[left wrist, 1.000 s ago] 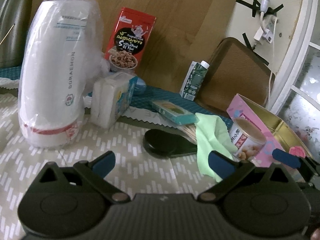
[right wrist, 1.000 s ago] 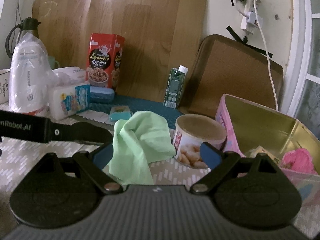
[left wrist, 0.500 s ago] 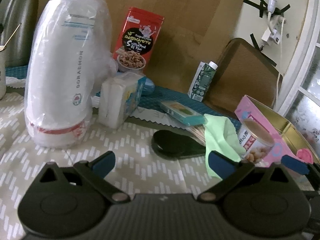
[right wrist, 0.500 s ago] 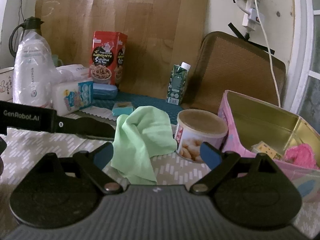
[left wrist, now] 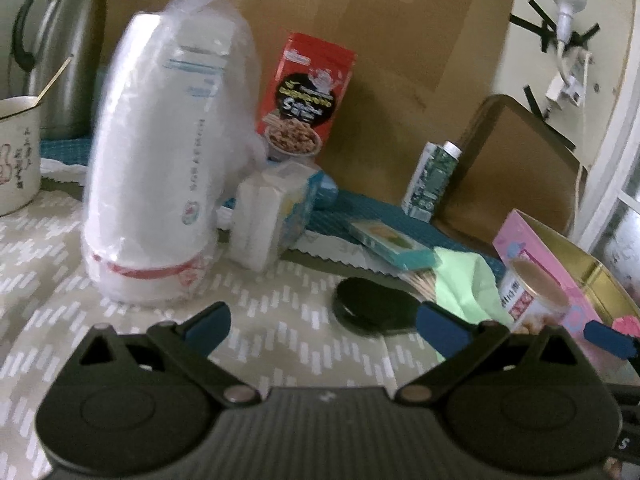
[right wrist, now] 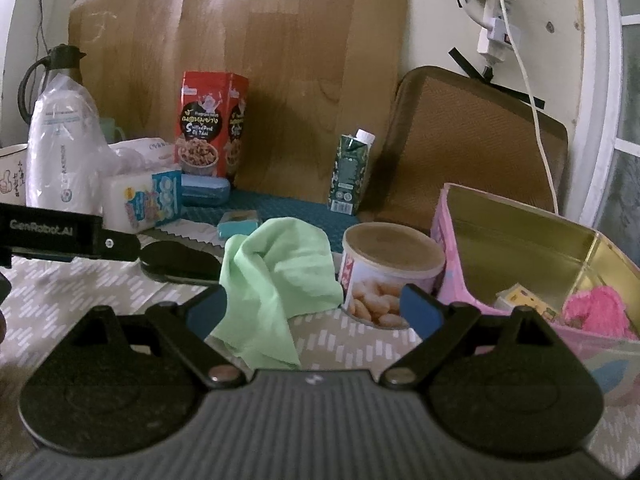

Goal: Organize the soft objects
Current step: 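Grasp the light-green cloth with the right gripper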

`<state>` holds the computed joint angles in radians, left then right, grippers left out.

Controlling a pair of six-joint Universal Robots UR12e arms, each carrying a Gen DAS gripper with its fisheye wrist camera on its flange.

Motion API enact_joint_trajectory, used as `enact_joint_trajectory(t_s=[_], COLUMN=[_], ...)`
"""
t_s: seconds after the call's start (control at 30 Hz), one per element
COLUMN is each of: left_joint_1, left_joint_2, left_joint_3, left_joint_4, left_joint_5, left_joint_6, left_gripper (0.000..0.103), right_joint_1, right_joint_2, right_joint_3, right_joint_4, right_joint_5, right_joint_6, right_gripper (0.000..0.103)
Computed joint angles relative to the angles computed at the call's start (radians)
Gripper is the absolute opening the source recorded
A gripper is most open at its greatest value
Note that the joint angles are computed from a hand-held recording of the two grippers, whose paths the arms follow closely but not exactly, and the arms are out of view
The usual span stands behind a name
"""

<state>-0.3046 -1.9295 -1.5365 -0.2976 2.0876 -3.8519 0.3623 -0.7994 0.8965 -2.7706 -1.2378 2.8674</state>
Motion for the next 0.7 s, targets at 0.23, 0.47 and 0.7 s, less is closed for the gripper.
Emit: enact_joint_trajectory(t_s=[0.23, 0.47, 0.7], left_joint_1=[0.004, 0.015, 0.030], left_joint_2=[0.005, 0.012, 0.011], left_joint_3=[-0.009, -0.018, -0.032], left_joint_4=[-0.003, -0.003, 0.091], left_joint_5=[0.033, 0.004, -0.162], left_joint_6=[-0.057, -0.090, 0.021], left_gripper=[0.102, 0.101, 0.099], right_joint_1=[0.006, 0.023, 0.018], right_joint_2=[0.039, 0.094, 0.087], right_joint_3=[-0.078, -0.191, -0.197], right_joint_4=[0.044, 0.199, 0.323], right_joint_5=[0.048, 0.077, 0.094], right_joint_6=[-0.052, -0.159, -0.157], right_gripper=[0.094, 0.077, 0.010])
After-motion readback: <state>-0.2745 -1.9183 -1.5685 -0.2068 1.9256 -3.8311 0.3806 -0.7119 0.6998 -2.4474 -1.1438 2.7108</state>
